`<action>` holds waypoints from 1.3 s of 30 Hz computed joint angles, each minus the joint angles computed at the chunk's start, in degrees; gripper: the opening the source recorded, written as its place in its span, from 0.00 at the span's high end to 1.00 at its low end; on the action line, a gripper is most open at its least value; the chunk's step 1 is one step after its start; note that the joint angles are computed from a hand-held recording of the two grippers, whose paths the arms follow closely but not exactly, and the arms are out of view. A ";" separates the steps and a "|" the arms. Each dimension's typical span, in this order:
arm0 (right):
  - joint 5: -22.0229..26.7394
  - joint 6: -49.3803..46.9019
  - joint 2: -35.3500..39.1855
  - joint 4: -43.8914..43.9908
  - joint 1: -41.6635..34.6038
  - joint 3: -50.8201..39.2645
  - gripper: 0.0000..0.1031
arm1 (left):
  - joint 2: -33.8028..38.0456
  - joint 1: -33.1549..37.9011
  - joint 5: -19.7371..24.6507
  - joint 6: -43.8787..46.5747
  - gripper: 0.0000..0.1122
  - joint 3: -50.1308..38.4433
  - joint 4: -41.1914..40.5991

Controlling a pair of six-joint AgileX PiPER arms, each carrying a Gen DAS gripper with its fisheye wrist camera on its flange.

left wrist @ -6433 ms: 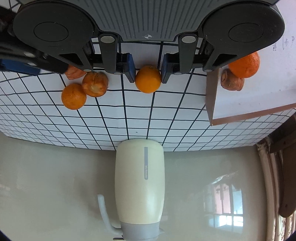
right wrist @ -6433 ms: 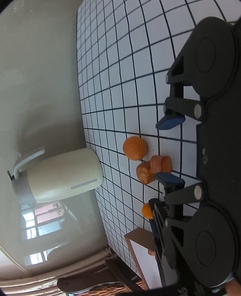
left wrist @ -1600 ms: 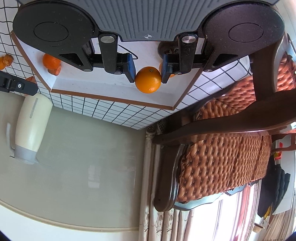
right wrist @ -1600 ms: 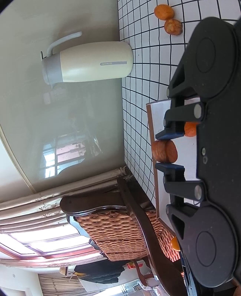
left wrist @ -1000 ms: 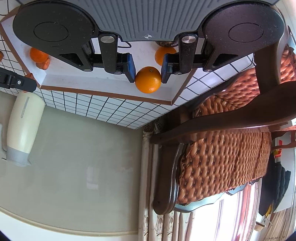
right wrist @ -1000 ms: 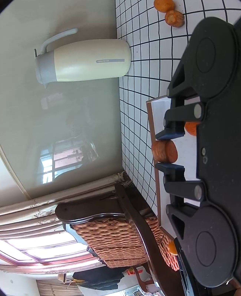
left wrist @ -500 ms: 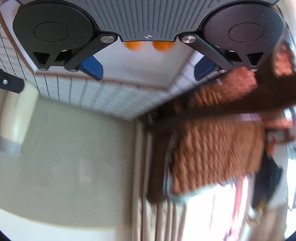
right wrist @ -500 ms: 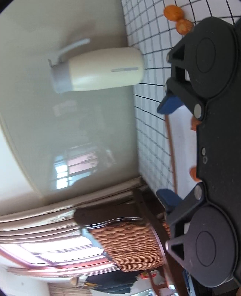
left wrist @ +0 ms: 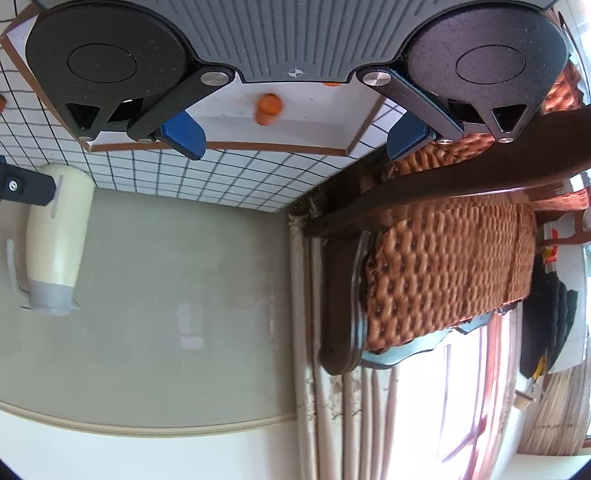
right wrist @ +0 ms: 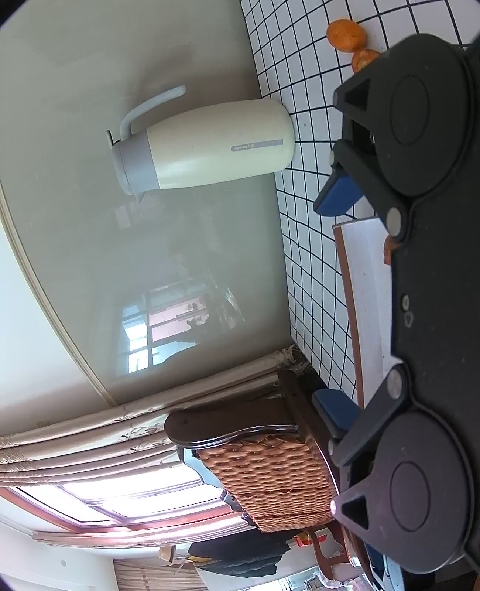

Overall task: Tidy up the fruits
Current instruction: 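Move both open grippers back toward the remaining fruit on the cloth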

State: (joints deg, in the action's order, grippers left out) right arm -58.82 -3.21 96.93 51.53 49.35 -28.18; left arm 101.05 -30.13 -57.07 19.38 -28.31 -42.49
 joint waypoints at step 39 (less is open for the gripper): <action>5.32 -7.08 -17.87 9.93 -4.66 13.59 0.06 | 3.29 -18.40 -1.02 7.87 0.08 -4.51 -7.29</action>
State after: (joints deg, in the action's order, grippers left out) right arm -53.50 -10.29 79.06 61.47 44.69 -14.59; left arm 104.34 -48.53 -58.09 27.25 -32.82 -49.78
